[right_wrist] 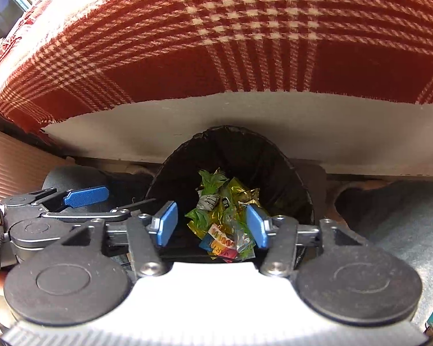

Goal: Collect trash

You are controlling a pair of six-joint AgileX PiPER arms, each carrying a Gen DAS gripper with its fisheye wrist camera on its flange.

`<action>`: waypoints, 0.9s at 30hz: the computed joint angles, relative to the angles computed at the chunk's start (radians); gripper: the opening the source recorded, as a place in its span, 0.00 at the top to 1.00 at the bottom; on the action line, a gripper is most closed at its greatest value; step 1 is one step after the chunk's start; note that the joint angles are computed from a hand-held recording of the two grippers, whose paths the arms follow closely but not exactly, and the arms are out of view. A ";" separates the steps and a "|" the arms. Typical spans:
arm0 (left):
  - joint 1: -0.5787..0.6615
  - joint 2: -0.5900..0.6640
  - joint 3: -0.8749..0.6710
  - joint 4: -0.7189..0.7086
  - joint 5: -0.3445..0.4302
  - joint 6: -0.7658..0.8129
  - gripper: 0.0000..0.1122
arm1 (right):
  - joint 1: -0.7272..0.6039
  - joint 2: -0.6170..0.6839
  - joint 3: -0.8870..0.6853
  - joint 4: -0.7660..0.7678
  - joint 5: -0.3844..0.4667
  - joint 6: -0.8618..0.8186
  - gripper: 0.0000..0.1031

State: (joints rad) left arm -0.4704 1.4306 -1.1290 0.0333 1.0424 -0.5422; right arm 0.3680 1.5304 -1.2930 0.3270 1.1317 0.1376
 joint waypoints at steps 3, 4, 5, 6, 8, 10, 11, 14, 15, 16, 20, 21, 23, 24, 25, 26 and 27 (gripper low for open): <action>-0.003 0.010 -0.008 0.004 0.014 -0.007 0.26 | -0.008 0.010 -0.007 0.004 0.013 -0.011 0.26; 0.002 0.016 -0.008 0.000 0.014 -0.002 0.26 | -0.011 0.011 -0.008 0.005 0.016 -0.013 0.23; 0.003 0.019 -0.011 -0.003 0.018 -0.001 0.26 | -0.010 0.011 -0.008 0.004 0.018 -0.009 0.22; 0.004 0.021 -0.012 -0.004 0.021 -0.001 0.26 | -0.007 0.012 -0.009 -0.003 0.020 -0.001 0.21; 0.002 0.016 -0.006 -0.001 0.018 -0.006 0.26 | -0.004 0.015 -0.011 -0.008 0.024 0.008 0.19; 0.002 0.011 0.001 -0.001 0.013 -0.008 0.26 | -0.006 0.017 -0.010 -0.005 0.027 0.012 0.18; 0.004 0.010 0.003 -0.003 0.011 -0.006 0.26 | -0.007 0.019 -0.011 -0.008 0.030 0.015 0.16; 0.005 0.009 0.004 0.001 0.012 -0.005 0.26 | -0.008 0.021 -0.012 -0.013 0.033 0.020 0.14; 0.000 0.010 0.001 0.007 0.017 -0.011 0.26 | -0.009 0.022 -0.014 -0.014 0.036 0.019 0.14; -0.005 0.010 0.001 0.014 0.016 -0.018 0.26 | -0.009 0.023 -0.015 -0.015 0.039 0.019 0.14; -0.004 0.003 0.003 0.015 0.017 -0.016 0.26 | -0.010 0.023 -0.014 -0.019 0.040 0.020 0.11; -0.002 0.006 -0.003 0.011 0.026 -0.012 0.26 | -0.010 0.024 -0.015 -0.020 0.041 0.019 0.11; -0.005 0.016 -0.013 0.015 0.043 -0.013 0.26 | 0.000 0.026 -0.019 -0.027 0.043 0.028 0.10; -0.009 0.019 -0.017 0.021 0.050 -0.017 0.26 | 0.002 0.027 -0.020 -0.030 0.044 0.028 0.10; -0.016 0.024 -0.022 0.031 0.057 -0.023 0.26 | 0.006 0.028 -0.022 -0.034 0.045 0.029 0.10; -0.023 0.028 -0.027 0.043 0.065 -0.029 0.26 | 0.009 0.028 -0.023 -0.038 0.045 0.029 0.10; -0.032 0.031 -0.031 0.056 0.074 -0.035 0.25 | 0.012 0.028 -0.023 -0.039 0.044 0.029 0.10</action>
State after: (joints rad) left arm -0.5023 1.4620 -1.1601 0.0889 1.1168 -0.5777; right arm 0.3796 1.5586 -1.3158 0.2875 1.1759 0.1664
